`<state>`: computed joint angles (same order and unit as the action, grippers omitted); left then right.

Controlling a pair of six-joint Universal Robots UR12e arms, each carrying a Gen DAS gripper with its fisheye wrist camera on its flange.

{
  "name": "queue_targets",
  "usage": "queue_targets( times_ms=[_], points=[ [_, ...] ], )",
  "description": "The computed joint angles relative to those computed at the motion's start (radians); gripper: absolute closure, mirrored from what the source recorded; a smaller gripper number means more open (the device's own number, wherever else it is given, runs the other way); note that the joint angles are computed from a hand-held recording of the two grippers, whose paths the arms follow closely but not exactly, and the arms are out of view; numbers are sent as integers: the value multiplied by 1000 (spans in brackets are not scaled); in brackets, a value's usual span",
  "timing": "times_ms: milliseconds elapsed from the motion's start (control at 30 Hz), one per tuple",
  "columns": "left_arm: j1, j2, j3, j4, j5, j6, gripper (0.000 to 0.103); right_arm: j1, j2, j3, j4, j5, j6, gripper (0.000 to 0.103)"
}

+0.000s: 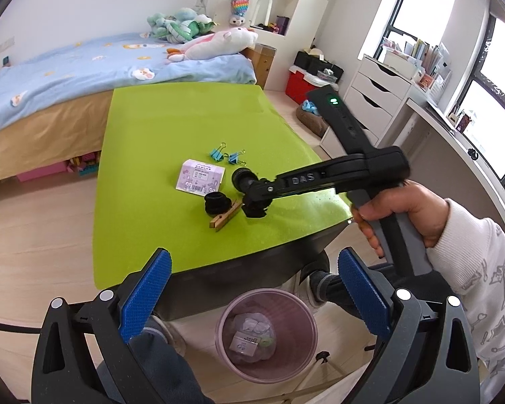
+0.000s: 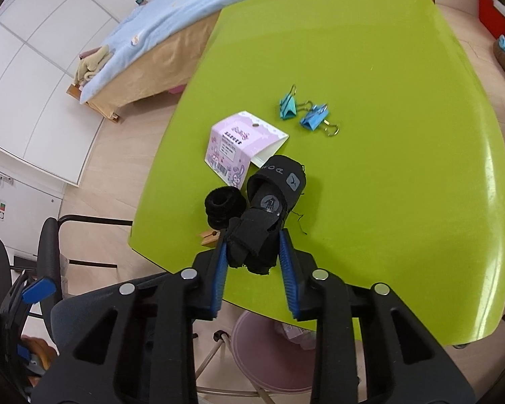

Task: Collect trash
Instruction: 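Lift the black sock with the right gripper while the left gripper reaches the black sock roll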

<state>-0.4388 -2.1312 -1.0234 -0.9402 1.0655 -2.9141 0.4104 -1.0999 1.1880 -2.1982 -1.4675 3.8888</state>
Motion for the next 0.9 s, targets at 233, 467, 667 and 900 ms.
queue_targets(
  times_ms=[233,467,667,900],
  points=[
    [-13,-49,81,-42,46,25,8,11,-30,24,-26,-51,-22,75],
    [-27,-141,243,-162,82,32,8,23,-58,46,-18,-114,-39,75],
    [-42,-255,444,-323,124,21,8,26,-80,70,-9,-150,-44,75],
    [-58,-411,728,-556,174,-3,8,26,-96,89,-12,-171,-37,75]
  ],
)
